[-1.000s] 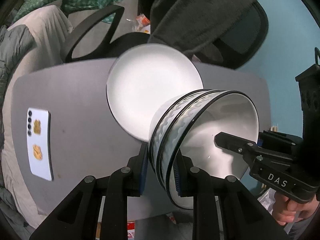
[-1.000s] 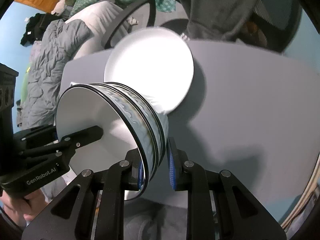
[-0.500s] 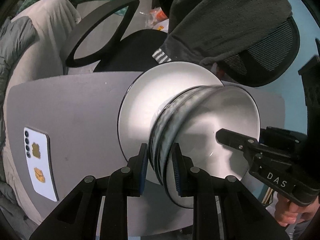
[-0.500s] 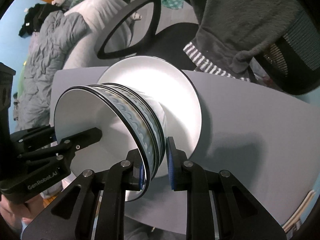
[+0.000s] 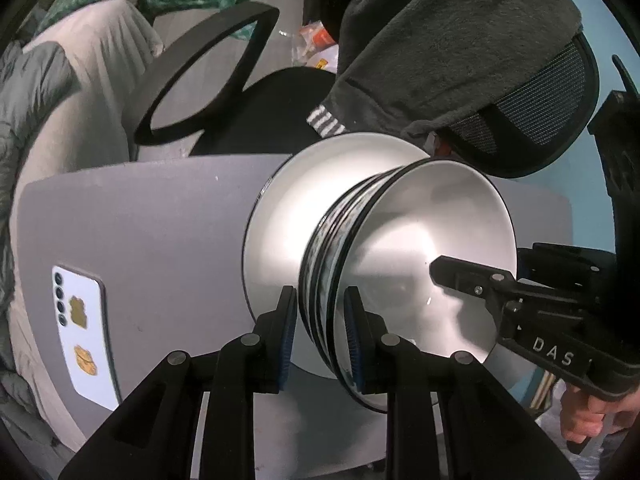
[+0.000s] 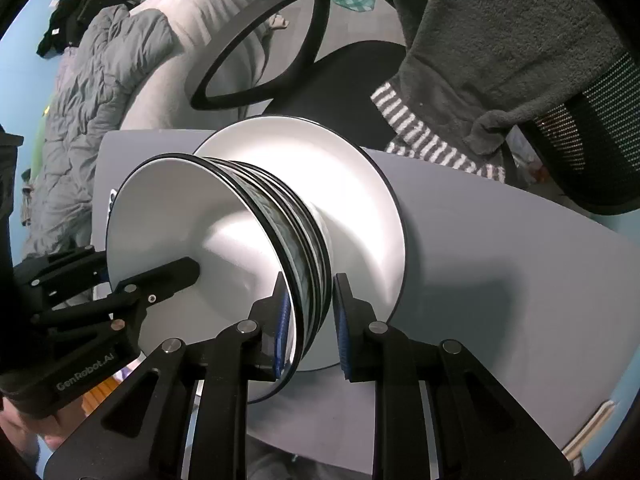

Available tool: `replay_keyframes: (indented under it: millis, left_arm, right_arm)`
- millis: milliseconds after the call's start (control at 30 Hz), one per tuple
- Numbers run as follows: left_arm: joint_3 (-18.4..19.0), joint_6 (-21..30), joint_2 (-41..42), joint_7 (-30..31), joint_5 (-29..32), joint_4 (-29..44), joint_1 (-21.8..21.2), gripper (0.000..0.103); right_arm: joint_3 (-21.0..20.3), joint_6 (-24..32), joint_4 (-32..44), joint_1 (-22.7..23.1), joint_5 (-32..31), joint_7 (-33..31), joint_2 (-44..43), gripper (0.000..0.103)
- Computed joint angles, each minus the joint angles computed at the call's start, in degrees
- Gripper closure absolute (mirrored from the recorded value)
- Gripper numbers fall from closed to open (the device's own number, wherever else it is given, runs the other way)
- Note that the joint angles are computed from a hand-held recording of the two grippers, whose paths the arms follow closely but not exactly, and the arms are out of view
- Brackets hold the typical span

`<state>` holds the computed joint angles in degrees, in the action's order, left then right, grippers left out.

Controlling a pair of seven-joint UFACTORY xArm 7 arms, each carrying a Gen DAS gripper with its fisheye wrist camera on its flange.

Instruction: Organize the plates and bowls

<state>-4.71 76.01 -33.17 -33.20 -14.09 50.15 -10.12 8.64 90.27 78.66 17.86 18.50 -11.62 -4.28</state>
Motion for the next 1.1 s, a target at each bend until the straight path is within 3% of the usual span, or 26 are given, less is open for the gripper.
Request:
replay_keyframes:
  millis: [133,200,400,567,667,800,933,1100]
  left_arm:
    - [-0.98,0.78,-0.1,-1.09,3.16,1.37,0.8,0.073]
    - [-1.1,0.92,-0.75,-1.62,4.19,1.59,1.16,0.069]
    - [-2.41,2.77,-4.48,-3.56,8.27,3.2,2.22,0.054]
    - [-5.02,5.56,-8.24,-4.95,12.74,5.99,2.52,0.047]
    - [-6.11,6.64,-10.64,-6.07,14.14,7.36,2.82,0.033]
    - [-7.19,6.79,-13.6,-7.04,14.62,8.69,2.75,0.032]
    - [-9.44,8.1,-16.2,-7.9,16.35,10.83,3.23,0.023]
    - [-11.27,10.29,-17.54,-8.0,17.24,13.51,3.55,0.023]
  right_arm:
    - [1.01,-2.73,-1.12,0.91,-3.73,-1.18,-1.77,0.08]
    - [1.27,-4.55,-1.76,1.32,-5.13,-1.55,-2.99,0.065]
    - [1.18,-9.16,-2.96,1.5,-8.5,-2.59,-6.83,0.049]
    - [0.84,-11.39,-3.42,1.02,-10.22,-2.47,-11.01,0.044]
    - [0.19,-12.58,-3.81,0.55,-9.57,-2.31,-14.1,0.04]
    - [-0.21,-13.07,-4.05,0.0,-9.07,-1.62,-18.09,0.039]
    - [-1.18,-13.78,-4.92,-0.56,-7.04,-0.21,-22.73,0.035]
    - [-1.48,-13.46,-5.54,-1.03,-6.12,1.69,-26.96,0.034]
